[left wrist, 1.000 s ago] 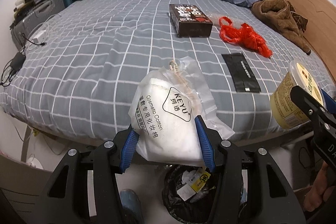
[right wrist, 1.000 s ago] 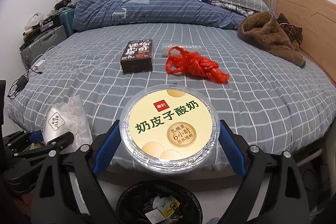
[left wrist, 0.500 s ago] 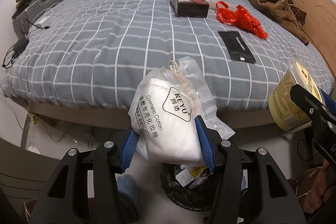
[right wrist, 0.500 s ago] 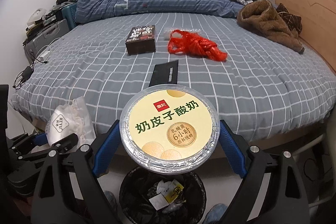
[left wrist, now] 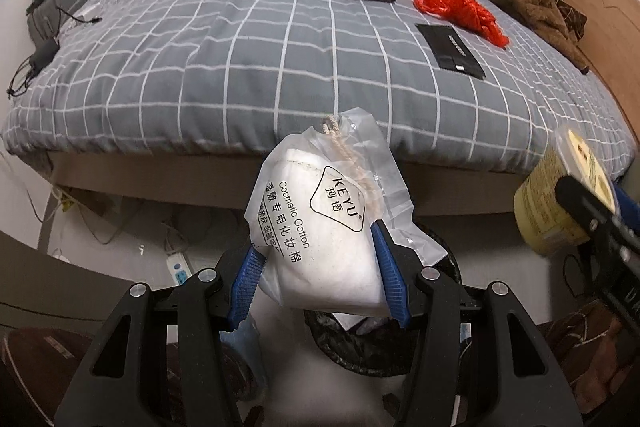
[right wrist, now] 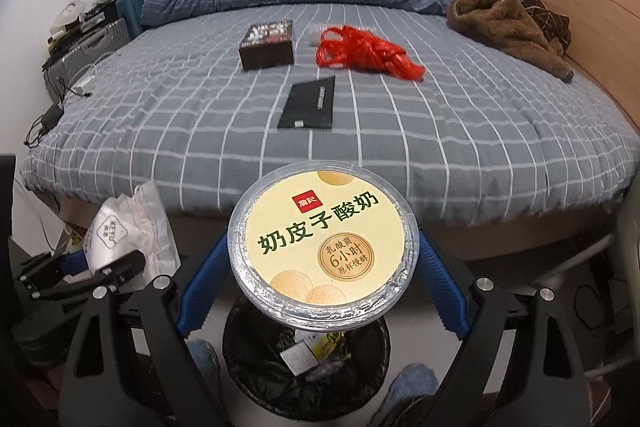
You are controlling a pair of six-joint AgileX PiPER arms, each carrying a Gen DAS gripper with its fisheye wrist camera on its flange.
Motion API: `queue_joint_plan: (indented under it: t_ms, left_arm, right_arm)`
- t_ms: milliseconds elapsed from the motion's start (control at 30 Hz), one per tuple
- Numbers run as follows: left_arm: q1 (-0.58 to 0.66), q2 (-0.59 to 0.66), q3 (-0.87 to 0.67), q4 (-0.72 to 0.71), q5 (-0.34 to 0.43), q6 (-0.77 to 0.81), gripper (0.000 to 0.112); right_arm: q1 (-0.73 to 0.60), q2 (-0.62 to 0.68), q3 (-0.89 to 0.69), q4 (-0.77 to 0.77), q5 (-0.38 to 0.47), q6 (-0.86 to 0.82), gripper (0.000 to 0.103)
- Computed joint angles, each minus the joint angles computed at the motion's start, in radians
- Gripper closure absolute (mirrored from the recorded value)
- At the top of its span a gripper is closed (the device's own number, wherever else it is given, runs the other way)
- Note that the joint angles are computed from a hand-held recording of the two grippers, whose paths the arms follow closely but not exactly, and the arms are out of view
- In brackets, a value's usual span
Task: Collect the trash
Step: 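Carry the cotton-pad bag and yogurt cup in both tools over the bin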
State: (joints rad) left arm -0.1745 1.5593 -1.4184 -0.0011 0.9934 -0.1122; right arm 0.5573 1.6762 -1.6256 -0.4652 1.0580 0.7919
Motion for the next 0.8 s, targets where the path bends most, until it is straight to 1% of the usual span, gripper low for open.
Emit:
queue_joint_plan:
  t_ms: [200, 367, 500, 800]
  left_arm:
    - [-0.01, -0.029, 0.058, -0.002, 0.005, -0.002, 0.06]
    - [-0.013, -0.015, 0.111, 0.006, -0.027, 0.006, 0.06]
    - [-0.019, 0.018, 0.172, 0.005, -0.086, 0.027, 0.06]
    - [-0.005, 0.129, 0.168, 0.018, -0.133, 0.036, 0.06]
  right_arm:
    - [0.022, -0.036, 0.086, 0.013, 0.002, 0.028, 0.018]
    - [0.016, -0.036, 0.156, 0.04, -0.036, 0.025, 0.018]
    - [-0.007, -0.002, 0.202, 0.088, -0.076, 0.001, 0.018]
    - [-0.061, 0.105, 0.198, 0.181, -0.147, -0.053, 0.018]
